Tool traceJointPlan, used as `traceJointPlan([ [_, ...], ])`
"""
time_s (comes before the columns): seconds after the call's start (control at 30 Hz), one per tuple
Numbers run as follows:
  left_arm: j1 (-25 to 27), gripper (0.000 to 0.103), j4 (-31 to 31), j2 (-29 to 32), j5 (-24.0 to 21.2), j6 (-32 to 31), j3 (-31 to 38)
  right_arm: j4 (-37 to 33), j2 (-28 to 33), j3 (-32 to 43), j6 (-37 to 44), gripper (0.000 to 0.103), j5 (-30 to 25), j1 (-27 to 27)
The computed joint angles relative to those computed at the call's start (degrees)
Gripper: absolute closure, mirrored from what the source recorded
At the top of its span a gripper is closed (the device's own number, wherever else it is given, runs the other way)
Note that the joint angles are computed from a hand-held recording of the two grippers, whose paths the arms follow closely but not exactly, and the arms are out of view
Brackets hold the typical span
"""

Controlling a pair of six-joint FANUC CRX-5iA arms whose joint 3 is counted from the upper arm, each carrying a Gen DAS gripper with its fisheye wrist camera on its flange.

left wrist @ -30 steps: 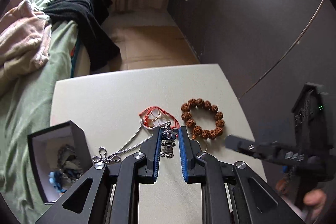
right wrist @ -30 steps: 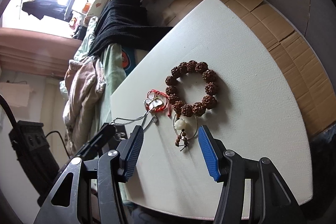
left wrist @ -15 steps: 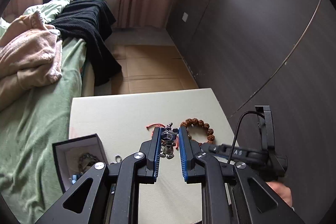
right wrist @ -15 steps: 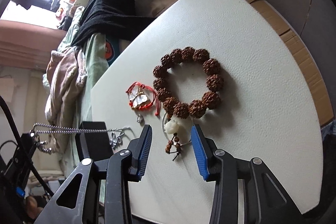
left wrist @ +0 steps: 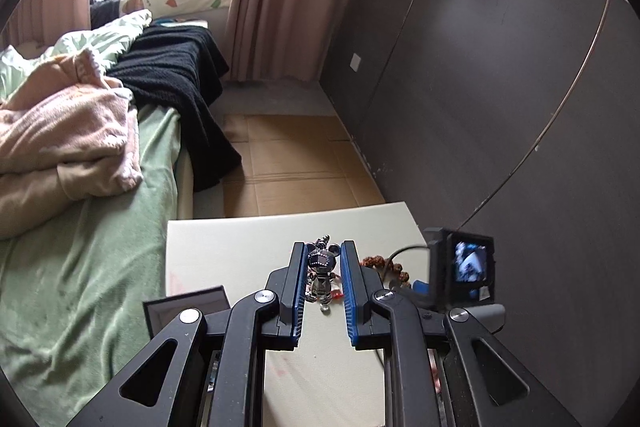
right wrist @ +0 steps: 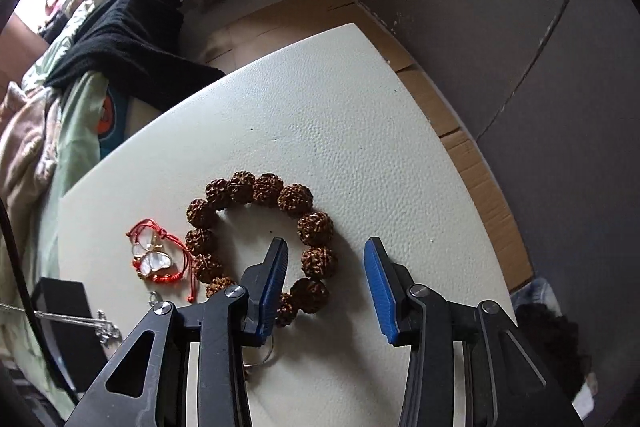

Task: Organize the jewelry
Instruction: 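Carry the silver chain into the black box with left while right grasps the rudraksha bracelet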

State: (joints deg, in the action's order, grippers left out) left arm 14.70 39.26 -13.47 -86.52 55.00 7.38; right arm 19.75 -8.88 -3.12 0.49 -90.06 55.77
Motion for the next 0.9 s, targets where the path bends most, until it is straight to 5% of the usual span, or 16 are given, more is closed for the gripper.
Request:
traceJointPlan([
  [0.13,1.2,0.086,0.9,0.7,-0.5,0.1,2.6,1.2,3.9,3.0,4.7,0.082,-5.1,1.3],
  [0.23,2.5,0.086,1.5,0.6,-0.4,-0.4,4.3,-0.3,-1.2,0.0,0.5,0.083,0.6,1.4],
  [0.43,5.6,0.088,2.8,0.3,0.7,-0.5,7.7,7.3,-9.4,-5.7,-5.9,0.083,9.0,7.5],
  [0.9,12.5,0.088,7.5,1.7,1.3,-1.1,16.6,18.3,-16.4,-13.4,-14.0,0.083,26.3,14.0],
])
